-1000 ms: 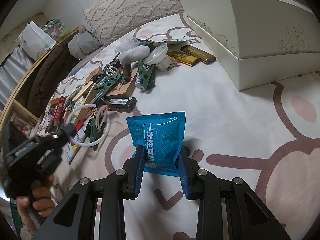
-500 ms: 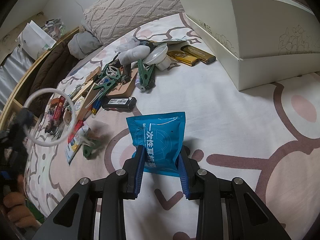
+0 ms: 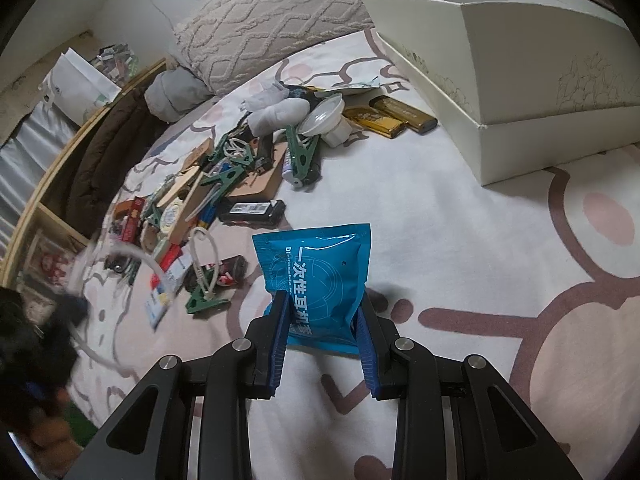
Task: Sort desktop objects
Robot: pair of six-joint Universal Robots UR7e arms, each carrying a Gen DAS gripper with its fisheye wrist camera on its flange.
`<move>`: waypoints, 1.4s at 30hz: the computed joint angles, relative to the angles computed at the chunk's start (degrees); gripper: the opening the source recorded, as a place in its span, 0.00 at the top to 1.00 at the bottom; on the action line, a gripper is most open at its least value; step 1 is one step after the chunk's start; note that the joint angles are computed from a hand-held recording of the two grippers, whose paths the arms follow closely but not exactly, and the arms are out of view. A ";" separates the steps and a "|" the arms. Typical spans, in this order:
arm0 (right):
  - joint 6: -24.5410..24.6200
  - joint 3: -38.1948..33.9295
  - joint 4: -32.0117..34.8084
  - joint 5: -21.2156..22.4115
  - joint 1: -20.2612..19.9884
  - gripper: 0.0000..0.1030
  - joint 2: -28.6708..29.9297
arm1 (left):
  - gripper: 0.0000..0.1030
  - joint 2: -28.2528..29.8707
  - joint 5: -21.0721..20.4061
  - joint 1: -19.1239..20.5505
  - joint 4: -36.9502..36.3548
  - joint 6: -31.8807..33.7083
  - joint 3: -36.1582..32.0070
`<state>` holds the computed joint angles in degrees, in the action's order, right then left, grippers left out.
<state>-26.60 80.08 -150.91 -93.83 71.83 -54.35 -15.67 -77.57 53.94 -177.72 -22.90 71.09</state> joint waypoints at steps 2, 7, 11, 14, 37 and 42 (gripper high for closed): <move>0.06 -0.46 1.88 0.74 -0.06 0.69 -0.12 | 0.94 -0.60 -0.64 0.47 1.97 -0.87 1.04; -1.22 -0.59 4.58 -0.35 0.48 0.69 -0.07 | 0.94 -1.21 4.32 0.43 7.23 -1.84 1.89; -2.51 -0.37 3.42 -3.12 1.14 0.69 0.60 | 0.94 -0.26 15.14 -1.62 11.75 0.60 0.59; -4.11 0.39 1.02 -4.95 1.60 0.69 0.75 | 0.92 1.18 22.72 -3.08 13.85 3.46 -0.71; -3.35 0.13 -1.82 -5.59 1.34 0.46 1.05 | 0.09 9.26 32.31 -5.66 14.08 18.00 -8.45; -3.45 0.47 -2.89 -4.42 1.14 0.24 1.04 | 0.09 10.54 33.22 -5.25 16.73 16.47 -10.55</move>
